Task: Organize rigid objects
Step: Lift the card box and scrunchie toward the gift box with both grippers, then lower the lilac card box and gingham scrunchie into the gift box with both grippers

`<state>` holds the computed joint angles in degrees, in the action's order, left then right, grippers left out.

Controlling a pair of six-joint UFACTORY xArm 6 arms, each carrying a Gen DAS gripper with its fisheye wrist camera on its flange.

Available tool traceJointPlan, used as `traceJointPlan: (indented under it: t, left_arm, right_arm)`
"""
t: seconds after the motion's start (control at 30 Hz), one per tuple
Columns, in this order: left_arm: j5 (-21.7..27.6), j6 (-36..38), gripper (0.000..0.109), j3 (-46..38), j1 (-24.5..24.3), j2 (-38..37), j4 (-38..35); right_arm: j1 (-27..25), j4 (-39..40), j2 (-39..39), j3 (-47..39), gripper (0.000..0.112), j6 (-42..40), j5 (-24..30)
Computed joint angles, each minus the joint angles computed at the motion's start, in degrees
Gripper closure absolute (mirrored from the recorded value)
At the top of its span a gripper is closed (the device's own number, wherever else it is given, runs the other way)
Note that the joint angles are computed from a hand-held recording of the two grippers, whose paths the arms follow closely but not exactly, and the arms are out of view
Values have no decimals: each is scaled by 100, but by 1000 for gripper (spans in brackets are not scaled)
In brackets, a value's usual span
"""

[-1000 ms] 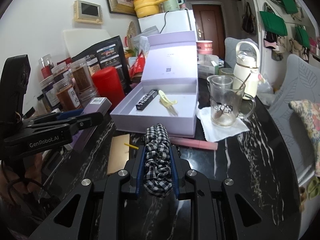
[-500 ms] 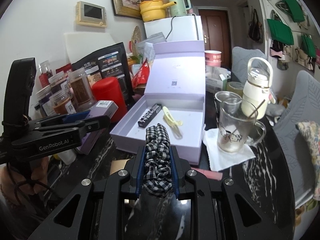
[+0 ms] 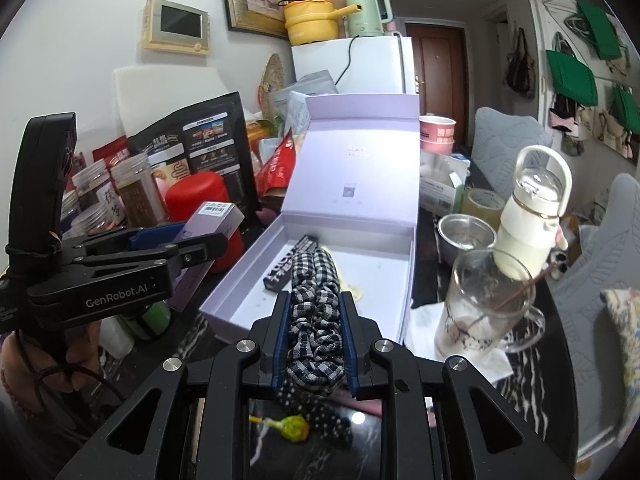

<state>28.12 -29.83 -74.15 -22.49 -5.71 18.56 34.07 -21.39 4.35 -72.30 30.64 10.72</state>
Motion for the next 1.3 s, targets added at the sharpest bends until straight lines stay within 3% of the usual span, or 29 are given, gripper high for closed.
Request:
traceJointPlan:
  t: [0.6, 0.97, 1.2, 1.3]
  left_arm:
    - [264, 572, 58, -1714, 442, 1425, -552]
    - [846, 1188, 58, -2431, 555, 2216, -1126]
    - [1381, 1325, 58, -2895, 567, 2677, -1260]
    - [1518, 1401, 58, -3013, 564, 2786, -1335]
  right_arm:
    - [-164, 676, 1576, -2233, 90, -892, 524]
    - [-201, 1002, 2727, -3897, 89, -1168, 1450]
    - [-213, 1320, 3131, -4277, 89, -1451, 1781]
    - [-194, 1385, 3387, -4645, 89, -1596, 2205]
